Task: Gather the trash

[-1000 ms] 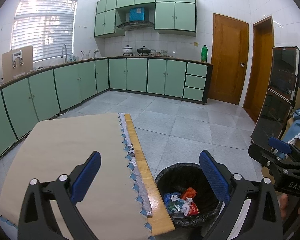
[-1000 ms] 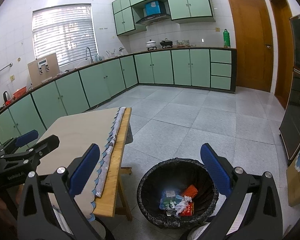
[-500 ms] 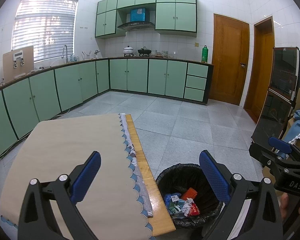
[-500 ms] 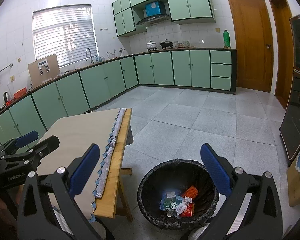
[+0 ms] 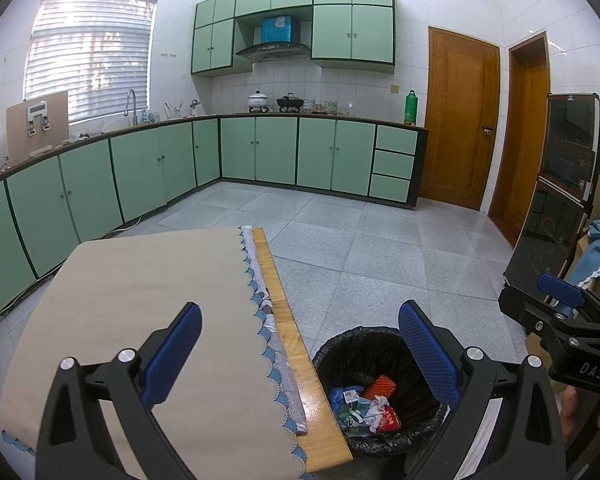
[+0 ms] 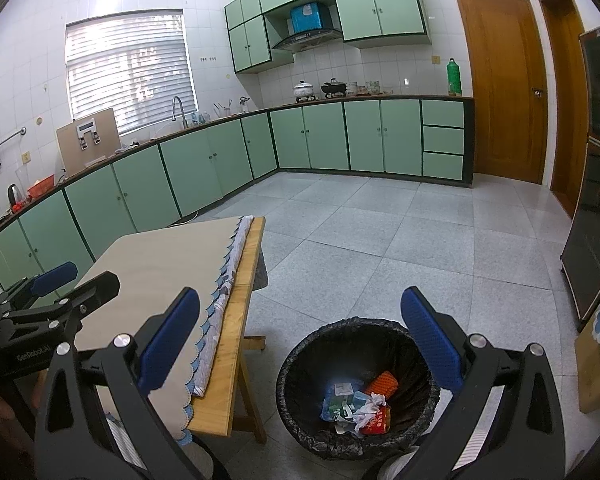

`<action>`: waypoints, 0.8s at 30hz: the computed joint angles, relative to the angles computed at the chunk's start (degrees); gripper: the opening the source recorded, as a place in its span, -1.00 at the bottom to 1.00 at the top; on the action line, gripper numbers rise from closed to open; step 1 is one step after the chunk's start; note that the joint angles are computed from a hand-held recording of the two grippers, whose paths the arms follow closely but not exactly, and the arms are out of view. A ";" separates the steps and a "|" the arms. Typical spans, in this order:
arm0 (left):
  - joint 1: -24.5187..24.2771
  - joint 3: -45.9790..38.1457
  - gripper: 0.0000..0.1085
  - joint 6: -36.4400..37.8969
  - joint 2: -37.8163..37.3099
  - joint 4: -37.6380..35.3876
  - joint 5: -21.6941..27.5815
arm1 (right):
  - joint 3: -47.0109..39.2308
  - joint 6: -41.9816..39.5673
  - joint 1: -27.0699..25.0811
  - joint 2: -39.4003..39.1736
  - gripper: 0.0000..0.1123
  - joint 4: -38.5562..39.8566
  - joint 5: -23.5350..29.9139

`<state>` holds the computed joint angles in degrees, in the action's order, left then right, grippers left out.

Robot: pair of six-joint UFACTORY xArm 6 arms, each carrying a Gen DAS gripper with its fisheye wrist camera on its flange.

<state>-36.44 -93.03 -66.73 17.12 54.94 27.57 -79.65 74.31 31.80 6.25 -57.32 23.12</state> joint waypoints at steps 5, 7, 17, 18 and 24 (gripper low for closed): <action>-0.04 -0.18 0.78 0.09 0.10 -0.08 0.09 | -0.21 0.09 0.10 0.18 0.74 -0.03 0.11; 0.04 0.02 0.78 -0.04 -0.03 0.04 0.01 | 0.09 0.04 -0.01 -0.05 0.74 0.02 -0.03; 0.07 0.01 0.78 0.14 -0.05 -0.10 0.00 | 0.19 0.16 -0.02 -0.10 0.74 -0.05 -0.11; 0.09 0.05 0.78 0.09 -0.07 -0.06 0.01 | 0.07 0.13 0.03 -0.01 0.74 -0.03 0.00; 0.20 0.40 0.78 -0.25 -0.37 0.12 0.05 | -0.04 0.14 0.07 0.07 0.74 -0.17 0.04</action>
